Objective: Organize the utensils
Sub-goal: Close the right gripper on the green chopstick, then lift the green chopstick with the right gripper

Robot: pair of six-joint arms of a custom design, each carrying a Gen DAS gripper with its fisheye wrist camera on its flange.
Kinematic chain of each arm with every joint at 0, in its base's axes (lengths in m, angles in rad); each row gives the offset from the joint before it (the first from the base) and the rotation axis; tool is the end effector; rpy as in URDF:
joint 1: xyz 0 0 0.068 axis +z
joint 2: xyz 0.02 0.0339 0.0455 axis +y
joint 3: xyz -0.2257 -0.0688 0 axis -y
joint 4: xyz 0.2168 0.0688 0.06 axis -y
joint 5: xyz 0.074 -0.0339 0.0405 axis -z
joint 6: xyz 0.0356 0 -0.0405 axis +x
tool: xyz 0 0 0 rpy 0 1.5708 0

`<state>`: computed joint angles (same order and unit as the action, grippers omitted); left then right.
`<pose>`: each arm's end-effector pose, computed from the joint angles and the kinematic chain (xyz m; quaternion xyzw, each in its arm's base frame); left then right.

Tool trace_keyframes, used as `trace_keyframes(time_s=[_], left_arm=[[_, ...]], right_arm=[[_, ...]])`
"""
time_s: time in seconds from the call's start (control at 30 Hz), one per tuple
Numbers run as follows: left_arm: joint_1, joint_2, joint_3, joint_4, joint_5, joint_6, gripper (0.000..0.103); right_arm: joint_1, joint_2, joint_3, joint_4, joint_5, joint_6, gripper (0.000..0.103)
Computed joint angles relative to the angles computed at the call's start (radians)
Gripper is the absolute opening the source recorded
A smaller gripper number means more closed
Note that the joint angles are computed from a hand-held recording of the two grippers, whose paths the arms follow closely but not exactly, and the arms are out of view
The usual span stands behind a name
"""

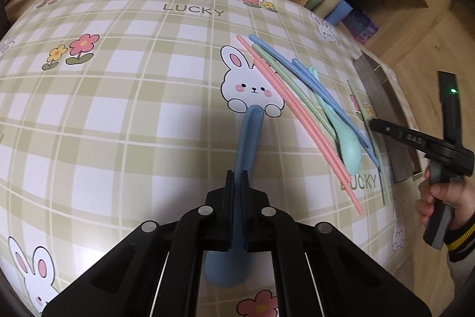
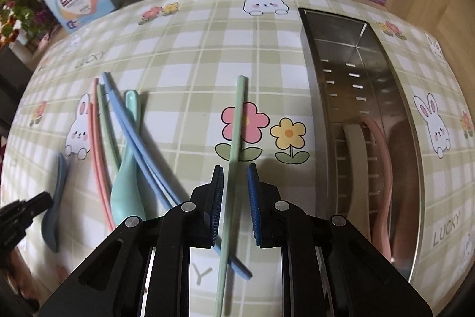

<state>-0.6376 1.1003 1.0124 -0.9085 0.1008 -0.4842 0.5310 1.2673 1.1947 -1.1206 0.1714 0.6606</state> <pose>0.1573 -0.1210 0.2636 0.0876 0.9539 -0.1914 0.2139 0.1870 0.1028 0.2716 0.0794 0.9755 0.0353 0.2019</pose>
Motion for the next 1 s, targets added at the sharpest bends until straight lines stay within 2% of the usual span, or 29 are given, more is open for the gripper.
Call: trace_keyframes(time_s=[0.27, 0.37, 0.4, 0.63, 0.8, 1.0], left_arm=[[0.022, -0.032, -0.033, 0.018, 0.049, 0.002, 0.003], [0.024, -0.032, -0.031, 0.014, 0.053, 0.001, 0.003], [0.022, -0.034, -0.030, 0.009, 0.047, 0.000, 0.003], [0.048, -0.065, -0.028, -0.021, 0.053, 0.044, 0.005], [0.060, -0.087, -0.020, -0.053, 0.062, 0.083, 0.020], [0.038, -0.099, -0.016, -0.085, 0.056, 0.106, 0.026]], right_arm=[[0.048, 0.049, 0.007, 0.000, 0.029, 0.044, 0.018], [0.065, 0.046, 0.002, 0.013, 0.024, 0.040, 0.012], [0.072, 0.034, -0.007, 0.018, 0.027, 0.043, 0.006], [0.143, -0.093, -0.041, 0.038, 0.045, 0.110, 0.006], [0.236, -0.186, -0.091, 0.054, 0.065, 0.205, 0.006], [0.350, -0.266, -0.176, 0.097, 0.099, 0.339, 0.006]])
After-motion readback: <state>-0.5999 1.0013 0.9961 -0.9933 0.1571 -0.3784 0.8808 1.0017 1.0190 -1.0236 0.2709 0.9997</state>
